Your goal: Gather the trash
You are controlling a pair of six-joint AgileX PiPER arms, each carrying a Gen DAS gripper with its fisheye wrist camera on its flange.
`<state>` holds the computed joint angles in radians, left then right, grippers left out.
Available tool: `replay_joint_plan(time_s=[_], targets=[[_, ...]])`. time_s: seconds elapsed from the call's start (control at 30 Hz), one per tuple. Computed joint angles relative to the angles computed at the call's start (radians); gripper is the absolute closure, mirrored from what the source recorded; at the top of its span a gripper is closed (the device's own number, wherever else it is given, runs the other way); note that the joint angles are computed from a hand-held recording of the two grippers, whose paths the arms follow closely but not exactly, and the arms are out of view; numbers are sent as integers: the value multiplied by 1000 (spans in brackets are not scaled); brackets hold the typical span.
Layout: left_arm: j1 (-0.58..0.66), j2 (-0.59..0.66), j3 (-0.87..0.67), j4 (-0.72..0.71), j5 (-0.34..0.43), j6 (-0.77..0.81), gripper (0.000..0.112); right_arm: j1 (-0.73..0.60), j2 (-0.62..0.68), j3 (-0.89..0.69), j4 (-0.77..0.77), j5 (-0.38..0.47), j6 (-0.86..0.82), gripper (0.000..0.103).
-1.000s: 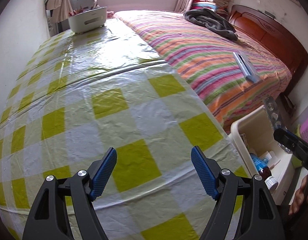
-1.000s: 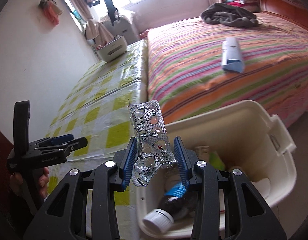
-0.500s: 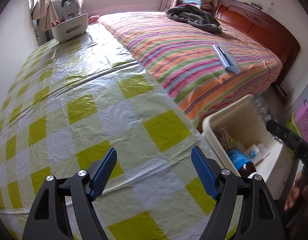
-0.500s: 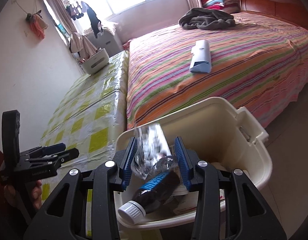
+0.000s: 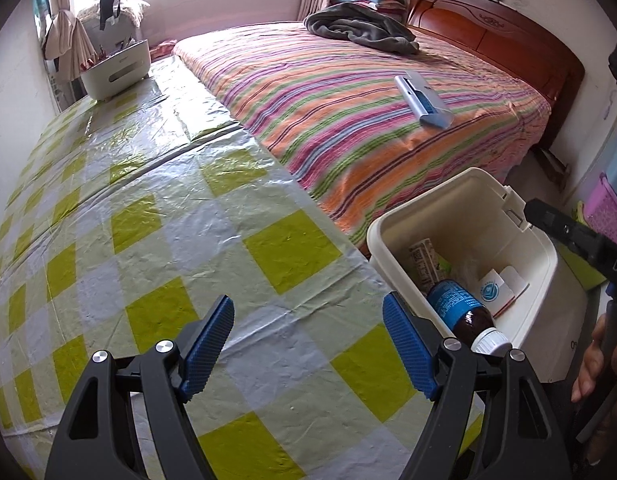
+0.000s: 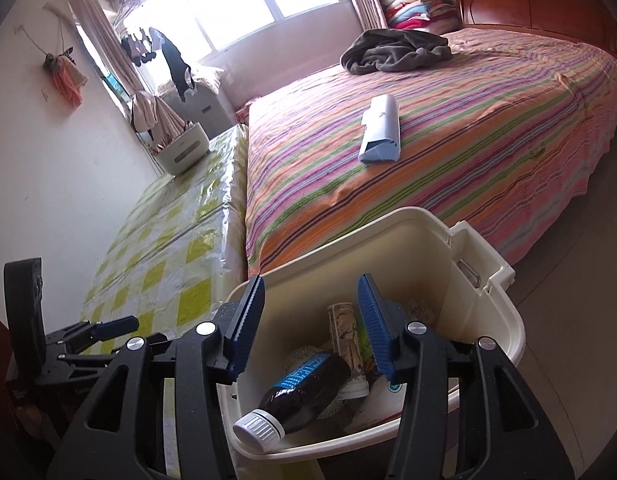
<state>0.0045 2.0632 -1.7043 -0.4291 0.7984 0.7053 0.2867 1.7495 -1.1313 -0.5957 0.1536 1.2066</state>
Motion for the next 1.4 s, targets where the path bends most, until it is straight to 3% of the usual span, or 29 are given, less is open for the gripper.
replay_joint_plan(time_s=[0.17, 0.37, 0.43, 0.6, 0.67, 0.87, 1.0, 1.1, 1.27, 1.4], targets=[[-9, -17, 28, -1, -18, 8, 38, 9, -9, 16, -152, -15, 162, 45], [-29, -74, 120, 13, -72, 11, 38, 52, -51, 61, -485, 42, 505, 30], [-33, -111, 173, 34, -105, -14, 38, 86, -78, 82, -510, 97, 544, 20], [-3, -281, 383, -5, -238, 17, 38, 230, -181, 128, -427, 326, 513, 16], [23, -355, 459, -53, -263, 55, 38, 320, -230, 141, -438, 441, 534, 8], [91, -594, 646, -131, -283, 124, 38, 582, -278, 99, -423, 758, 534, 7], [149, -725, 741, -196, -264, 197, 38, 708, -295, 85, -425, 840, 580, 7], [203, -811, 796, -245, -207, 241, 37, 775, -307, 74, -447, 898, 599, 7], [239, -895, 848, -259, -204, 251, 37, 871, -337, 55, -482, 1035, 583, 7], [263, -901, 849, -281, -178, 276, 38, 873, -342, 57, -482, 1046, 577, 7]])
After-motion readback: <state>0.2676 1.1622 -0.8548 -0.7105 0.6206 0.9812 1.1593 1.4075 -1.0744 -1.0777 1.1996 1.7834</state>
